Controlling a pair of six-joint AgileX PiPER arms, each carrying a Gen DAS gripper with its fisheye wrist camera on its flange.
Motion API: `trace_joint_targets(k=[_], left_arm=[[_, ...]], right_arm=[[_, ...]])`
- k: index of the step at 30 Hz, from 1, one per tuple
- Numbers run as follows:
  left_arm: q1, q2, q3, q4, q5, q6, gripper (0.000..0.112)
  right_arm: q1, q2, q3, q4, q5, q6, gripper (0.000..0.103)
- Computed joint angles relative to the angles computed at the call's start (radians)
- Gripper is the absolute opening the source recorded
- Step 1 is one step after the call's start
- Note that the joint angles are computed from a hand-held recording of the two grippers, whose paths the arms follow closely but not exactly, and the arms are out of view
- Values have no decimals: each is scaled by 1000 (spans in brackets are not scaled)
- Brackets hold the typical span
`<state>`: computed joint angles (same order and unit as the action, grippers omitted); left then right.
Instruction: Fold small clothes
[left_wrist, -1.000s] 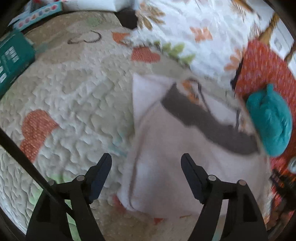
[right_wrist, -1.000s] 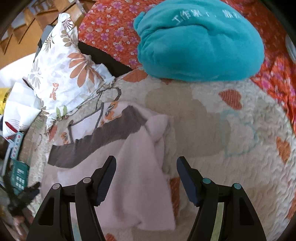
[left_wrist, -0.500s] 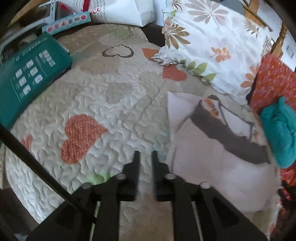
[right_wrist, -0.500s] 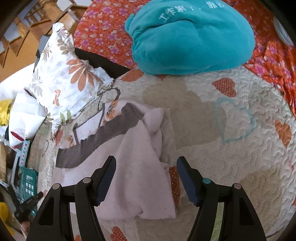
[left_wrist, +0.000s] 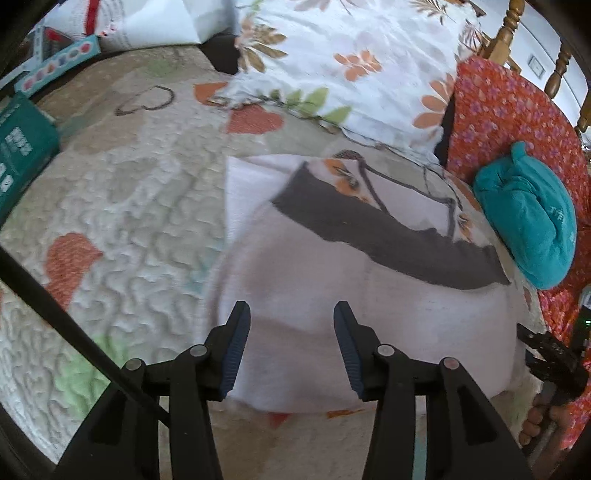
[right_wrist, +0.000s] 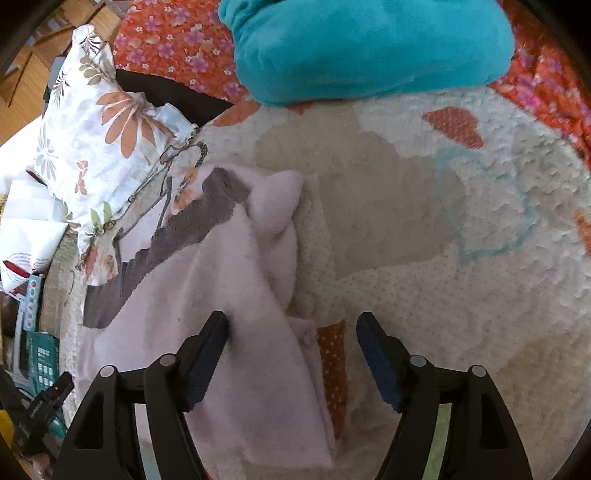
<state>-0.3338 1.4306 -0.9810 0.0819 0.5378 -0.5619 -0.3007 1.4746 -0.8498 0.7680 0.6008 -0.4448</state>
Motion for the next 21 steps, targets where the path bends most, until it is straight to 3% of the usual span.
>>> trace_joint_targets(k=[2, 5, 7, 9, 10, 17, 21], left_arm=[[-7, 12, -9, -23, -3, 13, 46], [-18, 24, -23, -31, 0, 20, 46], [-18, 30, -31, -36, 6, 29, 47], [-3, 27, -31, -57, 10, 51, 47], [9, 25, -30, -76, 13, 68, 47], [115, -20, -21, -155, 34, 151, 48], [198, -46, -23, -229, 57, 234, 53]], right_arm=[[-30, 42, 8, 152, 18, -149, 79], [-11, 52, 28, 268, -23, -264, 77], [17, 63, 19, 292, -26, -283, 63], [36, 88, -4, 304, 1, -277, 34], [36, 102, -16, 316, 27, -281, 28], [66, 43, -32, 262, 37, -172, 23], [134, -35, -83, 92, 26, 11, 22]])
